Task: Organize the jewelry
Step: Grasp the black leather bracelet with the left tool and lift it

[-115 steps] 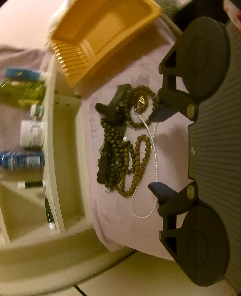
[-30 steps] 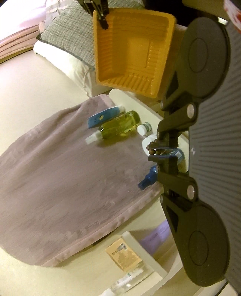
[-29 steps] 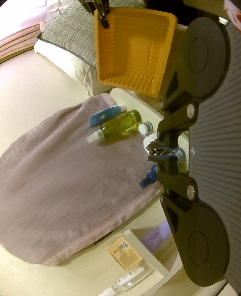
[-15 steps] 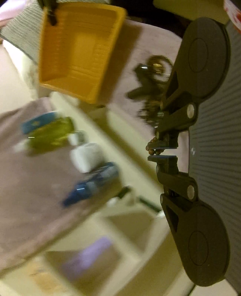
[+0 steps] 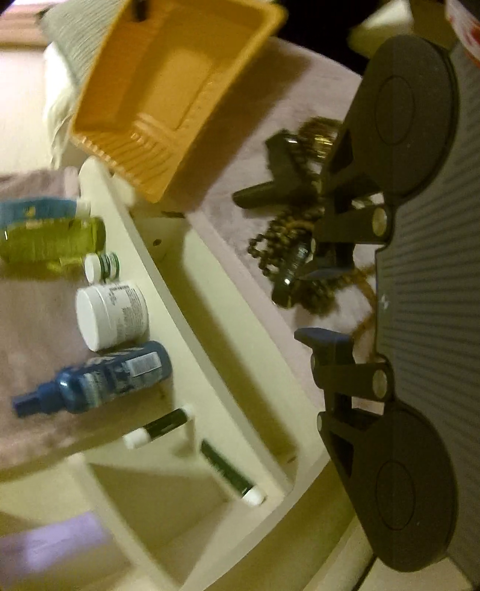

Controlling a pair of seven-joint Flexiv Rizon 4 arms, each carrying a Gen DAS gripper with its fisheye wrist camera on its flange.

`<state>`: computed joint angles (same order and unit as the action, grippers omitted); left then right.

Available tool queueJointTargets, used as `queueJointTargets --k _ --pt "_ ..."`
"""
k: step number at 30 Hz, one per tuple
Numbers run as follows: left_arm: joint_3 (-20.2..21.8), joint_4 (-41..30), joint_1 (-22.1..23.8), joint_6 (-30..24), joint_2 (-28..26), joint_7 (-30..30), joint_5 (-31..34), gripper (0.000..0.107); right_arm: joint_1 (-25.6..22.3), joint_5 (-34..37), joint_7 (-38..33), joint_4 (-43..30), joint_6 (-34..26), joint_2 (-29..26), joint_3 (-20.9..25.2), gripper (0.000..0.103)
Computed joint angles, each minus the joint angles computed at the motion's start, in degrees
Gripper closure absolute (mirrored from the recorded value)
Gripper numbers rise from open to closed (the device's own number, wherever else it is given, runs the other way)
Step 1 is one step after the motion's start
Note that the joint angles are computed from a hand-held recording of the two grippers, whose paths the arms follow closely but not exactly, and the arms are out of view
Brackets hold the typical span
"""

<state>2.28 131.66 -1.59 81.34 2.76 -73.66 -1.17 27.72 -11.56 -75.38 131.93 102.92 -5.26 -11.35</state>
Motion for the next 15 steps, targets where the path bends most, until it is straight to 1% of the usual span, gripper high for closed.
queueJointTargets --k 2,3,4,7,8,9,11,12,13,15 --pt "-0.68 -0.91 -0.25 0.59 -2.45 -3.10 -2.63 0.082 -1.13 -0.03 0.05 -0.23 -0.23 -0.17 1.13 0.097" --pt "-0.89 -1.40 -0.39 1.00 -3.79 -5.97 -3.44 0.082 -1.28 -0.16 0.16 -0.20 -0.25 -0.18 1.20 0.097" --pt "-0.97 -1.65 -0.59 1.54 -4.76 -7.51 -4.50 0.081 -1.88 -0.29 0.22 -0.33 -0.36 -0.28 1.74 0.097" --pt "-1.14 -2.20 -1.31 3.45 -7.60 -12.52 -7.59 0.078 -3.36 -0.72 0.36 -0.60 -0.41 -0.57 3.01 0.097" --pt "-0.24 -3.05 -1.88 3.17 -8.49 -16.05 -6.06 0.077 -3.16 -0.87 0.38 -0.56 -0.38 -0.58 2.74 0.097" --pt "0.66 -3.98 -2.39 2.09 -9.05 -18.80 -4.28 0.077 -4.10 -0.94 0.31 -0.77 -0.37 -0.79 3.67 0.097" --pt "2.05 -5.31 -3.09 0.60 -9.47 -22.58 -0.50 0.079 -5.85 -0.87 0.31 -1.15 -0.50 -1.10 5.41 0.097" --pt "1.15 -4.77 -2.47 0.89 -9.25 -21.20 -2.07 0.085 -7.30 -0.84 0.28 -1.41 -0.57 -1.30 6.89 0.097" --pt "-0.29 -3.67 -1.63 1.86 -8.82 -18.50 -5.24 0.086 -7.98 -0.89 0.25 -1.53 -0.54 -1.41 7.57 0.097" --pt "-2.06 -1.87 -0.78 2.80 -7.33 -13.07 -10.33 0.093 -8.79 -0.88 0.24 -1.67 -0.49 -1.51 8.39 0.097"
